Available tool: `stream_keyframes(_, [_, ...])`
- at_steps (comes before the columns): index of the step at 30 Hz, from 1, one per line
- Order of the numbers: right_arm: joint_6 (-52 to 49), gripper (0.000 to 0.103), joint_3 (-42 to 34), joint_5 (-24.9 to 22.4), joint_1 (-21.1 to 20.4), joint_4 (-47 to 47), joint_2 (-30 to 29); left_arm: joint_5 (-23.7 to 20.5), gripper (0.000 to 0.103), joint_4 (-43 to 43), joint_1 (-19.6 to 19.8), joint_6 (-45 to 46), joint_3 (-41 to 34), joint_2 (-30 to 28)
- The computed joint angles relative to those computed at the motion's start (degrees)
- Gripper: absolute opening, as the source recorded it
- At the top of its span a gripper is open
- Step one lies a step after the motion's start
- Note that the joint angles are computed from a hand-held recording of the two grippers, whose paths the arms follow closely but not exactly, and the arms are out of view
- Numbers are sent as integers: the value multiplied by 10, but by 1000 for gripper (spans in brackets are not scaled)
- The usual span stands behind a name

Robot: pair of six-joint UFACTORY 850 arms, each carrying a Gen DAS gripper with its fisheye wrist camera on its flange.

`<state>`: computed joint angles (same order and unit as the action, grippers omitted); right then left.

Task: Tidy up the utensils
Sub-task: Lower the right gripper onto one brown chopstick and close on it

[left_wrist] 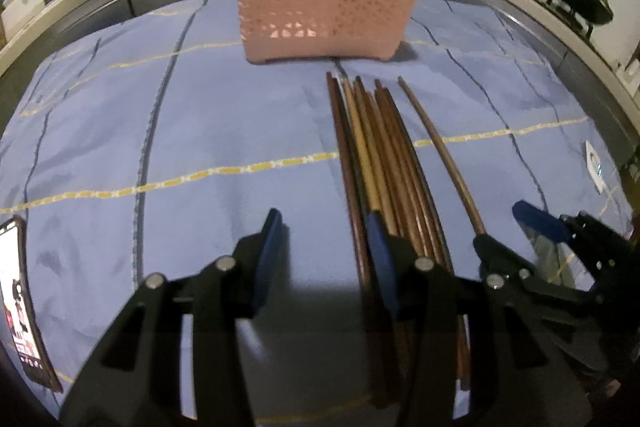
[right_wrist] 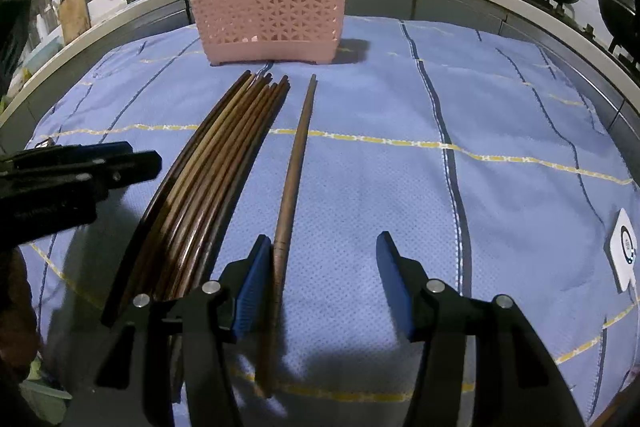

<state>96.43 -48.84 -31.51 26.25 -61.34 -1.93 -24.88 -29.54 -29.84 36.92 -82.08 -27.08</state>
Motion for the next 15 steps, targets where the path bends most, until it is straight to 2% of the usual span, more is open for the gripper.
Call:
stream_keyframes(2, [3,55,1,2,0,-3,1,-2,43,25,-6,-18,-3,-6])
stream_keyframes(4, [4,55,2,2,-1,-4,2,11,43,29,-8,-20,2,-5])
stream_keyframes(11, [-4,55,1,4,-6,-4,1,9,43,38,-3,-36,0,-6])
stream_keyframes(15, [-19,55,-7,3,-11,-4,-6,35,43,153,-22,-132,-3,-10])
